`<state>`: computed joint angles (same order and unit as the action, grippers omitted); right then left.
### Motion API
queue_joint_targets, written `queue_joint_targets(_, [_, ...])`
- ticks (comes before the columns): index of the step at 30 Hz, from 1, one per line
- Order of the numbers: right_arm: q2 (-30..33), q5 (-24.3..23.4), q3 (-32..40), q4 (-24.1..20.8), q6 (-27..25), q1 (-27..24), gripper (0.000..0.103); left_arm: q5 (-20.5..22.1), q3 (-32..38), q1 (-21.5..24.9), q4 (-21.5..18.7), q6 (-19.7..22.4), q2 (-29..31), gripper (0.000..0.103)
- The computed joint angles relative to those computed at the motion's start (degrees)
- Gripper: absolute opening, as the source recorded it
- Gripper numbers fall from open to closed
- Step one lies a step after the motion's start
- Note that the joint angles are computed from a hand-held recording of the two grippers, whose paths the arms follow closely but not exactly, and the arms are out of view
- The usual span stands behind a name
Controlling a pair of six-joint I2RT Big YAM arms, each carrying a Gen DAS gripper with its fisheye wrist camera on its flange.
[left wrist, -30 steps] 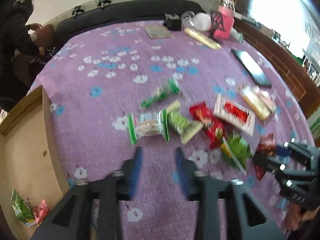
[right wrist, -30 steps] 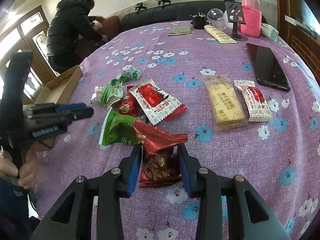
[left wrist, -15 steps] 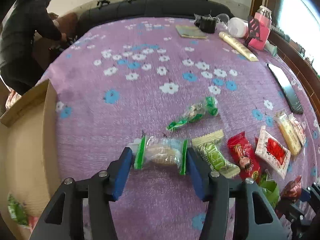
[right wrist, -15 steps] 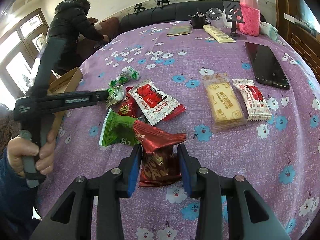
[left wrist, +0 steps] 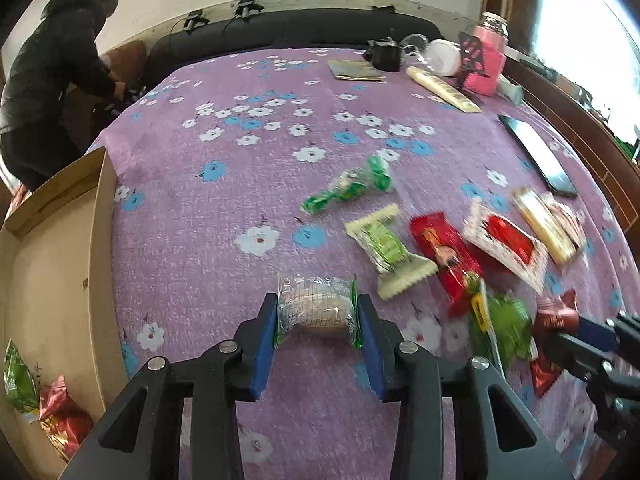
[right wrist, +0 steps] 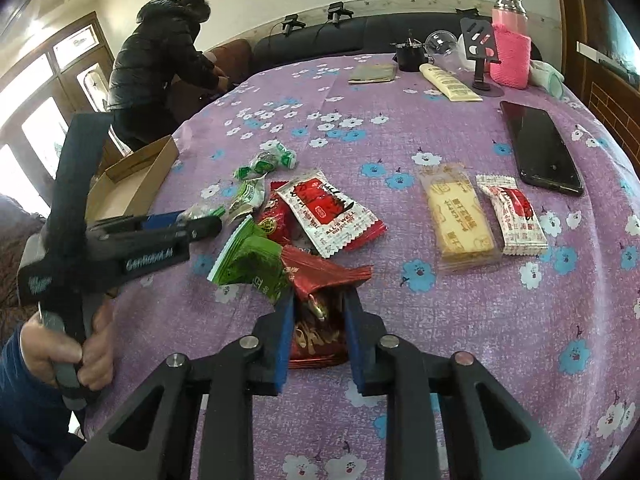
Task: Organize snacks
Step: 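Grasp the clear bag of round biscuits with the left tool, then lift the biscuit bag and red candy and move both tools toward the box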
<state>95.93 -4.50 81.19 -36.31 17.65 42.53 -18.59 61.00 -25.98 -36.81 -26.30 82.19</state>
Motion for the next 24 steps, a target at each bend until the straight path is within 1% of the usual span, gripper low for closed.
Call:
queue_joint_targets(2, [0.68,0.28,0.72,-1.25,0.11,-0.02,0.028,-0.03,-0.11,-0.26,0.72,0.47,0.07,0.041])
queue_joint_targets(5, [0.98,-0.41,0.71,-1.13,0.11,-0.28,0.03,0.07,-0.66,-0.33,2.14,1.21,-0.05,0.041])
queue_joint_targets(9, [1.16,0.25,0.7,-0.93,-0.18,-0.16,0.03,0.61,-1.25,-0.37,3.44,1.59,-0.37,0.04])
queue_joint_targets(11, [0.53,-0.22,-0.14,0.45,0.7,-0.49,0.025,1.16,-1.63,-0.33,4.13,1.73,-0.72,0.04])
queue_joint_targets(14, [-1.12,0.27,-1.97,3.69,1.91,-0.86,0.025,2.34,-2.31,0.02,5.42,1.56,-1.45,0.04])
queue_joint_targets(17, [-1.75,0.51,-2.66,5.13,2.88,-1.2,0.025,2.79,-2.76,0.16,6.42,1.34,-2.0,0.04])
queue_joint_targets(21, [-3.1,-0.37,-4.25,8.59,4.27,-1.73,0.025,2.5,-3.23,-0.17,7.78,1.87,-2.67,0.04])
queue_joint_targets(24, [-3.66,-0.12,-4.73,9.99,4.31,-1.69,0.025,2.28,-3.79,-0.43,8.86,2.27,-3.42,0.04])
